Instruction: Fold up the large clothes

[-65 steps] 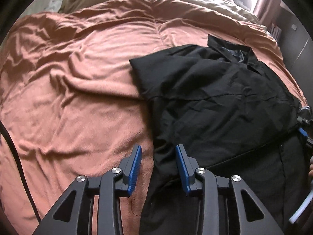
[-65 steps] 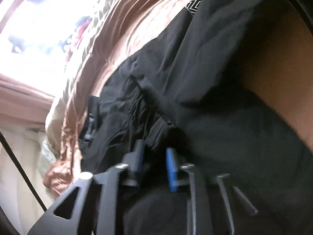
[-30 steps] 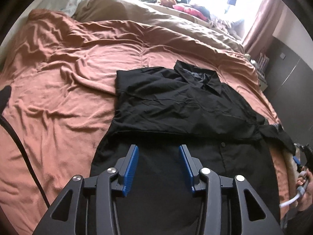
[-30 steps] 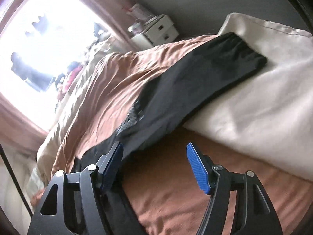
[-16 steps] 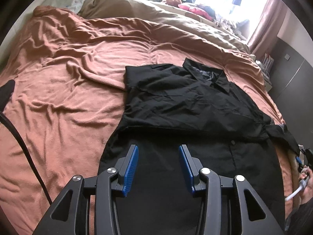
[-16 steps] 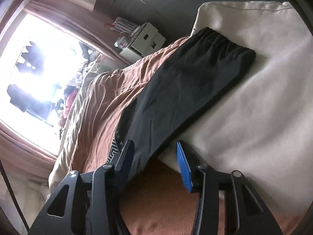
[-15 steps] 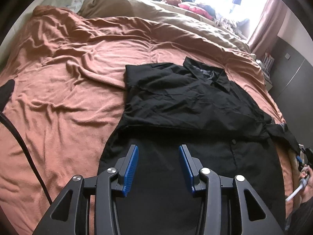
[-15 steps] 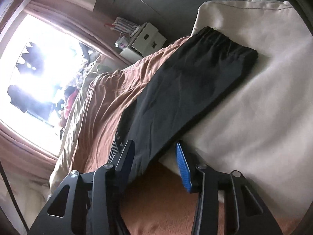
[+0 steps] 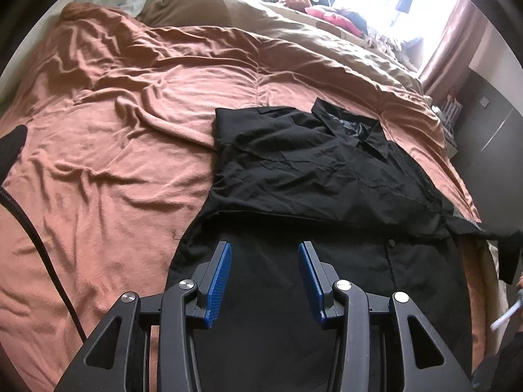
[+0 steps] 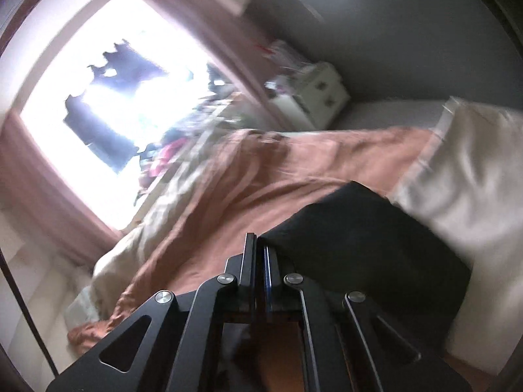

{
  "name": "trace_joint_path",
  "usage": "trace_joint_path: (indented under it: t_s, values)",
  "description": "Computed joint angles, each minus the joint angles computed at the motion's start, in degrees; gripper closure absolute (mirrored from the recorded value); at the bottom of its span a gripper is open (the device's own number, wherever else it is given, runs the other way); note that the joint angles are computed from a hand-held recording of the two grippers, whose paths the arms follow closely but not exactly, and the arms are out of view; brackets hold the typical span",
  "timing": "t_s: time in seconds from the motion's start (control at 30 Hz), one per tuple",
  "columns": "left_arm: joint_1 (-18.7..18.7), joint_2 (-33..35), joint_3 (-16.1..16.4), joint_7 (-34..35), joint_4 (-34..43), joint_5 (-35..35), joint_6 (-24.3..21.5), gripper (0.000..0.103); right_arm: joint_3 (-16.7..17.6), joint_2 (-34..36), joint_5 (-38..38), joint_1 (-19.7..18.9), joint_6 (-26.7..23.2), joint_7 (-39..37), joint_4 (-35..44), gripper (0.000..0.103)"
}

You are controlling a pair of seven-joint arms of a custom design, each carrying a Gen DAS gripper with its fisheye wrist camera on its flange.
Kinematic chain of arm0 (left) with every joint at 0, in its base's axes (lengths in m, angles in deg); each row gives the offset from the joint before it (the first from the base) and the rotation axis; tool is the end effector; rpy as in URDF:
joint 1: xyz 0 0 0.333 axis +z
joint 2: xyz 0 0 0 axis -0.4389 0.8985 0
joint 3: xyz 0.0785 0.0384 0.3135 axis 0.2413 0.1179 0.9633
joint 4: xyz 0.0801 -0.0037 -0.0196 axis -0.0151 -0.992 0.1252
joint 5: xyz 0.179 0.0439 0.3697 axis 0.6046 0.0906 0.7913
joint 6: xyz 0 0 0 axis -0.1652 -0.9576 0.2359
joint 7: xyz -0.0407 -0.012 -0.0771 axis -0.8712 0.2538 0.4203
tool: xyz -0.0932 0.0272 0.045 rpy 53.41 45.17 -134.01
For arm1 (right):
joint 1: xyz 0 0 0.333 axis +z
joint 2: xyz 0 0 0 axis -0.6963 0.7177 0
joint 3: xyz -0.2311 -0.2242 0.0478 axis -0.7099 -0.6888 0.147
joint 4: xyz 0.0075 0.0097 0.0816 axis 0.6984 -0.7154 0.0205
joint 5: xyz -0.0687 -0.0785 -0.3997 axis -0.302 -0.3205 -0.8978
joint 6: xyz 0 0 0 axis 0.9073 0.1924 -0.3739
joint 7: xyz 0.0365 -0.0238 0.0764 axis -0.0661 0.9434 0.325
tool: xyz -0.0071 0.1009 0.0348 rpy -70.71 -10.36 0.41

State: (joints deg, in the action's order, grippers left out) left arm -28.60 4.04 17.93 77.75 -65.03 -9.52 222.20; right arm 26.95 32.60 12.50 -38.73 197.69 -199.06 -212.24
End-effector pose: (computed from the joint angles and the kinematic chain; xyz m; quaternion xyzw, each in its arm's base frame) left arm 0.7165 -0.1375 0.5297 -0.6068 0.7204 -0.3261 0.0803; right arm 0.2894 0.2669 0.6402 -0.1803 0.7774 -0.2637 0.5419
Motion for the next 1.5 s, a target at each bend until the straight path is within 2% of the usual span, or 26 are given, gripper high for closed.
trace_joint_path:
  t_s: [0.27, 0.47, 0.57, 0.6, 0.67, 0.7, 0.8, 1.0, 1.1, 1.2, 1.27, 1.3, 1.4, 1.5]
  values:
    - [0.96, -0.84, -0.15, 0.5, -0.33, -2.34, 0.37, 0.058, 5.41, 14.09, -5.8, -1.79, 0.05, -8.89, 19.96, 0.102]
    - [1.64, -1.46, 0.02, 0.78, -0.97, -3.63, 0.77, 0.058, 9.75, 27.41, -10.97, 0.39, -4.62, -14.12, 33.88, 0.102]
    - [2.2, -1.83, -0.03, 1.23, -1.39, -4.77, 0.81, 0.058, 9.28, 32.18, -12.52, 2.71, -4.67, -16.08, 37.47, 0.102]
    - [2.23, -1.88, 0.05, 1.23, -1.46, -4.8, 0.85, 0.058, 10.32, 35.2, -13.39, 3.22, -5.35, -17.17, 40.0, 0.102]
    - [2.4, -1.88, 0.06, 1.44, -1.44, -5.09, 0.75, 0.058, 9.39, 38.08, -13.55, 4.75, -4.94, -19.19, 41.87, 0.102]
    - [2.5, -1.9, 0.09, 1.44, -1.47, -5.27, 0.73, 0.058, 7.35, 37.65, -12.03, 5.35, -3.25, -21.0, 41.31, 0.102]
    - [2.73, -1.94, 0.15, 0.99, -1.57, -5.96, 0.9, 0.058, 5.13, 40.31, -10.52, 7.77, -2.43, -24.36, 42.83, 0.102]
    - [2.78, -1.44, -0.03, 0.6, -1.12, -6.43, 0.54, 0.058, -0.12, 49.09, -5.2, 11.59, 1.11, -34.01, 49.36, 0.102]
    - [2.72, -1.29, -0.1, 0.71, -0.99, -6.45, 0.36, 0.058, -2.71, 52.76, 1.79, 12.6, 5.33, -36.4, 50.03, 0.102]
    - [2.68, -1.29, -0.13, 0.93, -1.1, -6.46, 0.37, 0.058, -4.54, 55.82, 8.34, 13.57, 6.0, -40.63, 52.5, 0.101]
    - [2.61, -1.23, -0.1, 1.04, -1.13, -6.27, 0.34, 0.058, -5.37, 56.8, 13.75, 13.66, 9.55, -42.59, 51.48, 0.098]
    - [2.58, -1.14, -0.08, 1.04, -1.02, -6.18, 0.27, 0.058, -5.44, 57.18, 17.68, 13.48, 10.94, -44.62, 50.82, 0.093]
    - [2.55, -0.85, -0.04, 0.85, -0.79, -6.03, 0.04, 0.058, -5.98, 57.84, 25.13, 13.71, 10.26, -51.23, 51.61, 0.053]
    - [2.61, -0.69, -0.12, 0.63, -0.67, -6.28, -0.18, 0.058, -8.06, 55.57, 27.52, 14.56, 10.4, -53.24, 49.32, 0.05]
